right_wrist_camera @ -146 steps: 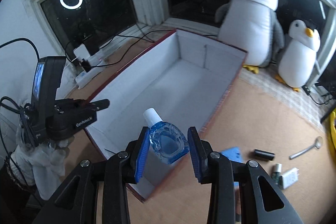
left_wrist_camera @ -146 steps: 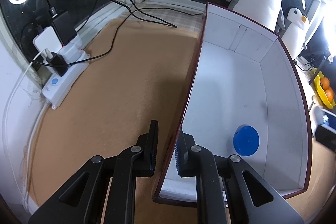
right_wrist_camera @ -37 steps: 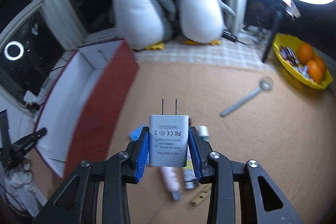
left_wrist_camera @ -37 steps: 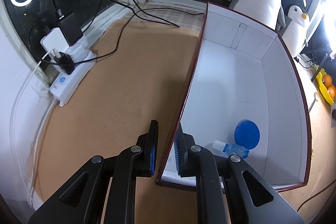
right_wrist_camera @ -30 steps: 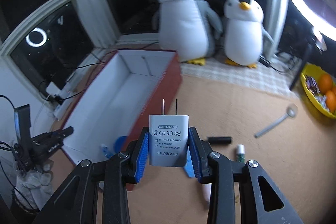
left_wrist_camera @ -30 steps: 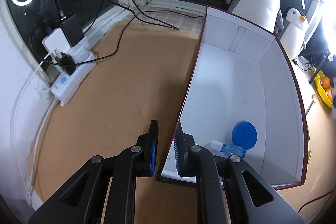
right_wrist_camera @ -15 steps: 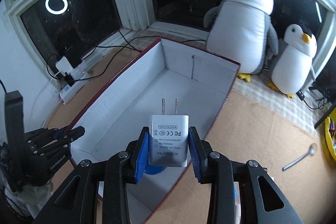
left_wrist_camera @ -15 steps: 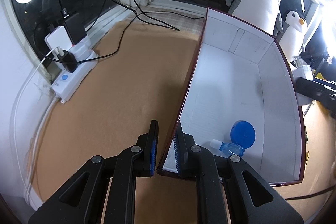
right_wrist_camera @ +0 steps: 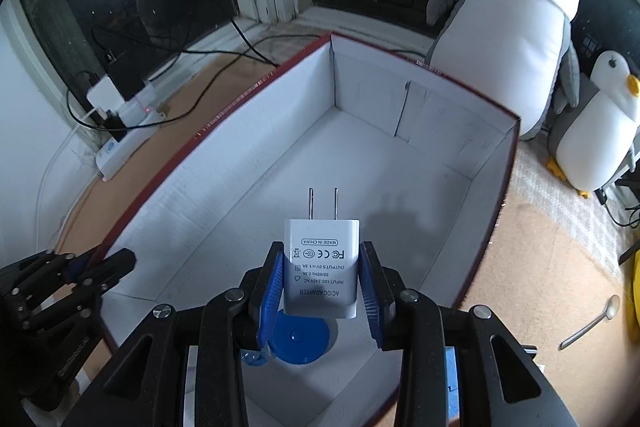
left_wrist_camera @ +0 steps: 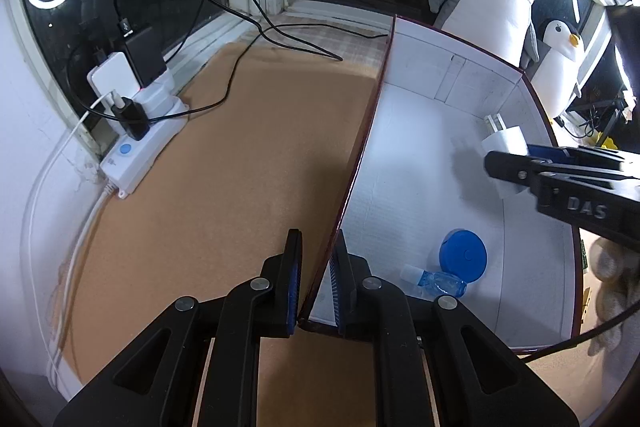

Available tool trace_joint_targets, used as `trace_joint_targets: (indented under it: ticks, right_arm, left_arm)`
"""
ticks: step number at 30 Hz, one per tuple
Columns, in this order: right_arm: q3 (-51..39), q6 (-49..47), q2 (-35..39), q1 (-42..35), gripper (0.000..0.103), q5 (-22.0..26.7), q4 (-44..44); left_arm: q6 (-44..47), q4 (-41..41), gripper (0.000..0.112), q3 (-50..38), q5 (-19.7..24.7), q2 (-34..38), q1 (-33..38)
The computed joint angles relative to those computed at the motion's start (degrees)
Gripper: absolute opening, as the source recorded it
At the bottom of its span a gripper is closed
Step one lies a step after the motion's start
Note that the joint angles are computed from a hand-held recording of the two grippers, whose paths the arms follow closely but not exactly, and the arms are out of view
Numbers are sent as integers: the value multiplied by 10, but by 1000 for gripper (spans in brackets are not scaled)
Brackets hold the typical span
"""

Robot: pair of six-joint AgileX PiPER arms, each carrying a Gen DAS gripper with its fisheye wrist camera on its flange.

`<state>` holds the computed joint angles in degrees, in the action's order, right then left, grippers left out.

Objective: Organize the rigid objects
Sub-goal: 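Carry the AC adapter into the box and open the right gripper, then return the right gripper to the remaining items on the table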

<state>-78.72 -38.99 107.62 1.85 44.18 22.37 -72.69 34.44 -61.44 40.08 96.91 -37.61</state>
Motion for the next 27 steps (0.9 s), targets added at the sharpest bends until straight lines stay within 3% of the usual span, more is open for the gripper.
trace_joint_targets:
  ticks: [6, 8, 10, 12, 27]
  right_arm:
    - [-2, 0, 12, 5, 33, -5, -1]
    - [-4, -6, 13, 4, 40, 0, 7]
    - [4, -10, 6, 3, 54, -9, 14]
    - [7, -14, 2, 1, 59, -11, 17]
    - [24, -62, -45, -33, 59, 11, 74]
  left_arm:
    - [1, 0, 12, 0, 0, 0, 1]
    - [2, -1, 12, 1, -1, -1, 1]
    - [2, -1, 12, 1, -1, -1, 1]
    - [1, -1, 12, 0, 1, -1, 0]
    - [2, 3, 12, -6, 11, 5, -4]
